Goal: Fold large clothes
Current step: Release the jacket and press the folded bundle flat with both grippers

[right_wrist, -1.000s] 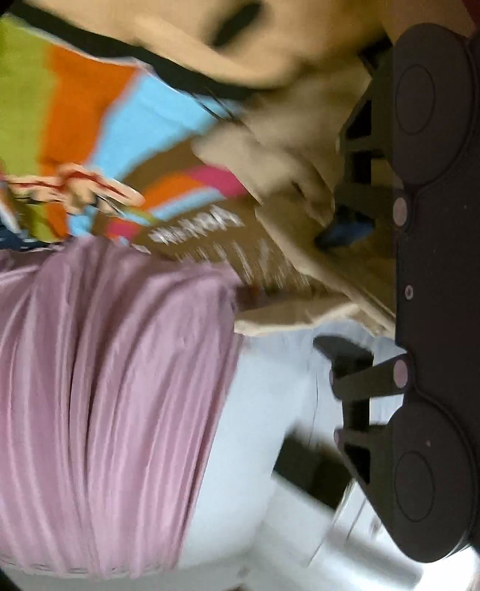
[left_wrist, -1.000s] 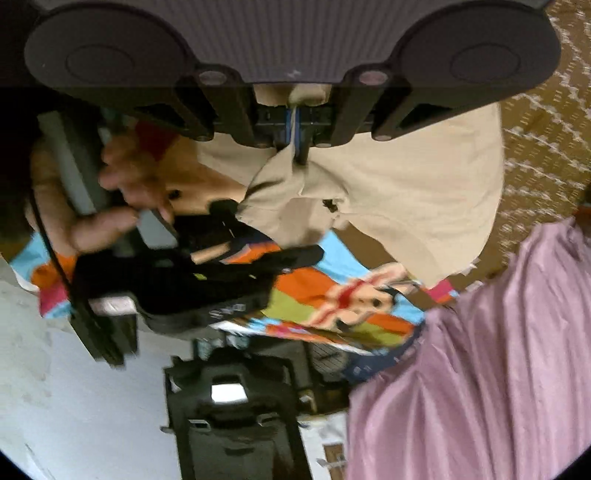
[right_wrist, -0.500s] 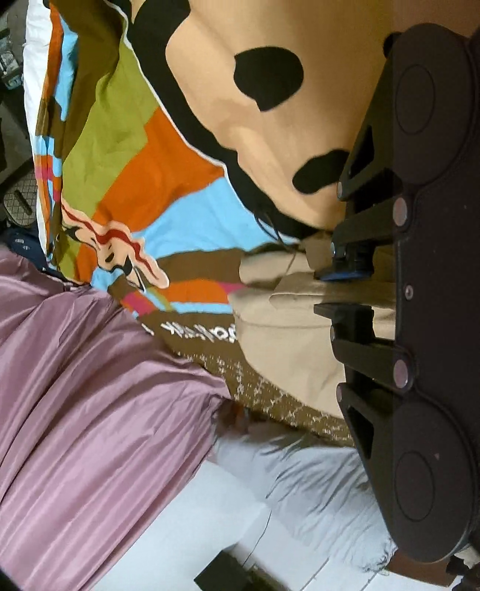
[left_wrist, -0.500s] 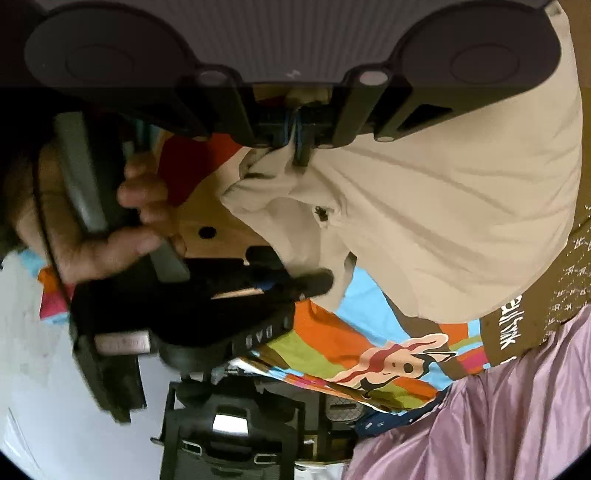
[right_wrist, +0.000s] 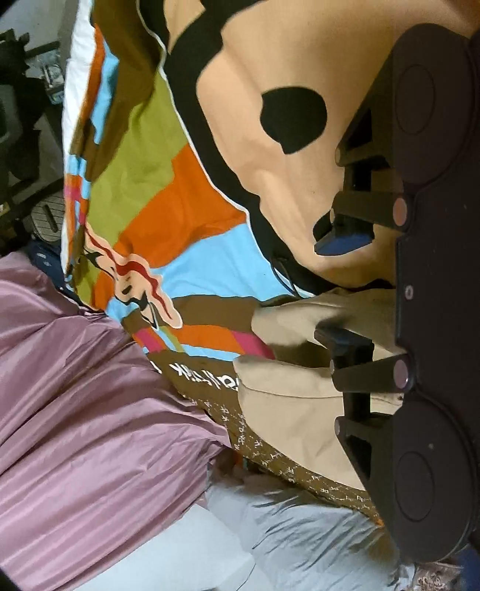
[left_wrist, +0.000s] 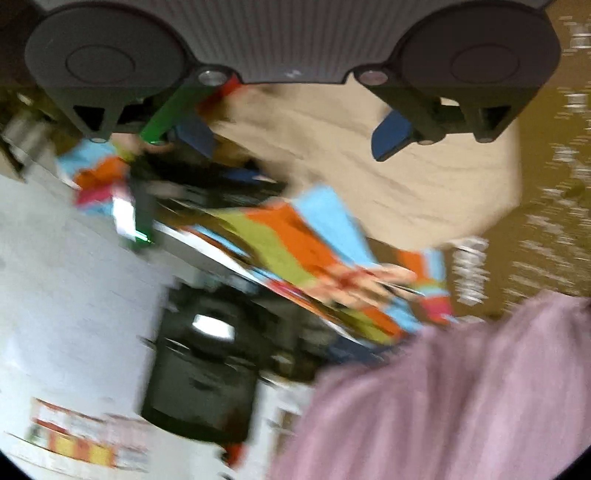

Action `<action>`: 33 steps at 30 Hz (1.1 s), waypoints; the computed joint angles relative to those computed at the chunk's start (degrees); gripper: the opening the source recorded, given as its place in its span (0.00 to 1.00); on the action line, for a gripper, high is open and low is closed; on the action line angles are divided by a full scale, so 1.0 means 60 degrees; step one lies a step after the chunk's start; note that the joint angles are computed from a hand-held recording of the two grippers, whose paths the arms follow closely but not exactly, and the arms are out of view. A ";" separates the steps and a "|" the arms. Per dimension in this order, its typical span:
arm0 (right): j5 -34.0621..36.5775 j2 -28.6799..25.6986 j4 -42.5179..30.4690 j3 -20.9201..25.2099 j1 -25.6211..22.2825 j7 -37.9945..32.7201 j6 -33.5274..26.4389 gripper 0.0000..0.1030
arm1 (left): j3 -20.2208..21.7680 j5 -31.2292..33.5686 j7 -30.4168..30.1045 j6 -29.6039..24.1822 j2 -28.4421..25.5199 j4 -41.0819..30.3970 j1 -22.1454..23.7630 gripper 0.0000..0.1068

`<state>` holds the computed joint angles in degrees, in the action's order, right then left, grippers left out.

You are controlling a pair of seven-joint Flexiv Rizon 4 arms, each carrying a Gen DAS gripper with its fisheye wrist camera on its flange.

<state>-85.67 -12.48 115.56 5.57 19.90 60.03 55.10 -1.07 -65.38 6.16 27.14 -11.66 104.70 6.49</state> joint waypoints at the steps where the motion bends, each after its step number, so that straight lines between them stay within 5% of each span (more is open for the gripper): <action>1: 0.0178 0.0060 0.0002 0.0077 0.0147 -0.0203 -0.0460 0.56 | -0.0008 -0.0213 -0.0160 0.0657 -0.0041 -0.0018 -0.0095 0.91; 5: 0.0322 0.0021 -0.0386 0.0304 0.0921 -0.2081 -0.2527 0.69 | -0.0133 -0.0150 -0.1470 0.3288 -0.0740 -0.0459 -0.0379 0.92; 9: -0.0217 -0.0416 -0.0899 0.0237 0.1080 -0.3325 -0.2021 0.76 | -0.0256 0.1290 -0.2603 0.4248 -0.1551 -0.0976 -0.0305 0.92; 14: 0.2361 -0.1182 -0.1745 0.0293 0.1646 -0.6687 -0.2713 0.74 | -0.0498 0.2430 -0.3226 0.3608 -0.1985 -0.1197 0.0147 0.92; 18: 0.3399 -0.1303 -0.1658 0.0104 0.1617 -0.6937 -0.2004 0.78 | -0.0813 0.2502 -0.2465 0.4508 -0.1998 -0.0689 0.0221 0.92; 24: 0.3344 -0.1308 -0.1541 -0.0192 0.1806 -0.6650 -0.1764 0.80 | -0.0920 0.2509 -0.3263 0.3706 -0.2217 -0.0970 0.0545 0.93; 28: 0.2043 -0.1010 -0.1569 -0.0337 0.2194 -0.5984 -0.2810 0.79 | -0.0931 0.2219 -0.3460 0.3064 -0.2284 -0.1063 0.0774 0.93; 30: 0.1817 -0.1099 -0.2017 -0.0286 0.2186 -0.6955 -0.3152 0.80 | -0.0855 0.2351 -0.3810 0.2732 -0.2376 -0.1234 0.0787 0.93; 33: 0.2239 -0.1621 -0.3082 -0.0326 0.1836 -0.9124 -0.2346 0.84 | -0.0859 0.2376 -0.3955 0.2522 -0.2471 -0.1347 0.0825 0.93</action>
